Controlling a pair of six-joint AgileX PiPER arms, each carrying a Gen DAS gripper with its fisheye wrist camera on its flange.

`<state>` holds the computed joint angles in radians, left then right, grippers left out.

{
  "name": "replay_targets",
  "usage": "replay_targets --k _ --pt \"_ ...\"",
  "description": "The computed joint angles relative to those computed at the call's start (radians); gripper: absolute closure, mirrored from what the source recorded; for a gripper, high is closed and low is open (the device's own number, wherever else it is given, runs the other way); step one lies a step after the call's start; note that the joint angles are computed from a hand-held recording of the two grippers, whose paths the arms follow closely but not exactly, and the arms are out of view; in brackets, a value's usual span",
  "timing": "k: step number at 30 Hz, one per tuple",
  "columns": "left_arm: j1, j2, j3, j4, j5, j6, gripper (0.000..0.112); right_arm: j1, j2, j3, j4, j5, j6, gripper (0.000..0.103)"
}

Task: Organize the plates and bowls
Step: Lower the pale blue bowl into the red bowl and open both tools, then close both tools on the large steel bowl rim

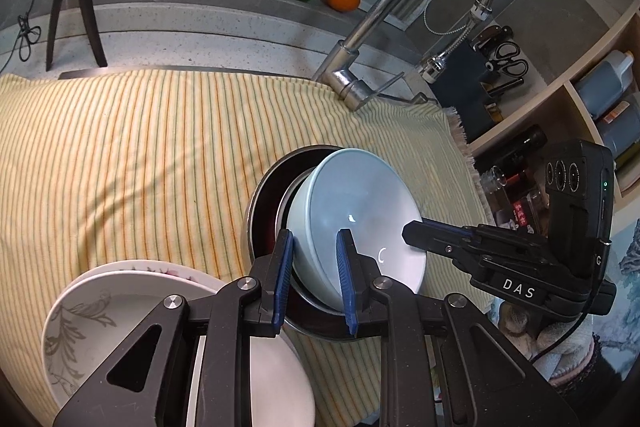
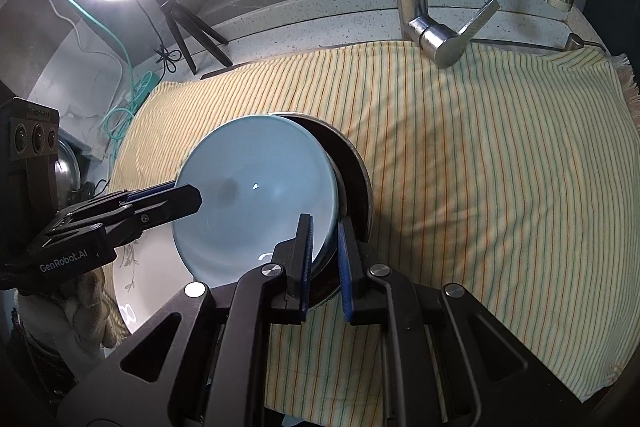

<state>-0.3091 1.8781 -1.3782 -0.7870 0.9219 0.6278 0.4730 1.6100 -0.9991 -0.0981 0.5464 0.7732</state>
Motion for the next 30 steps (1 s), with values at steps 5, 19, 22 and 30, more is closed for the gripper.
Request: replay_targets --k 5,19,22,30 --pt "-0.010 0.006 -0.007 0.023 -0.005 -0.010 0.092 0.000 0.003 -0.002 -0.009 0.001 0.005 0.091" --pt "0.024 -0.029 -0.011 0.023 -0.012 -0.011 0.065 0.009 -0.106 0.072 -0.125 -0.041 0.147 0.037" --pt "0.047 -0.025 -0.010 0.031 -0.016 -0.007 0.065 0.001 -0.137 0.113 -0.130 -0.066 0.179 0.037" --pt "0.084 -0.008 -0.010 0.077 -0.034 -0.022 0.065 -0.027 -0.228 0.244 -0.121 -0.146 0.254 0.037"
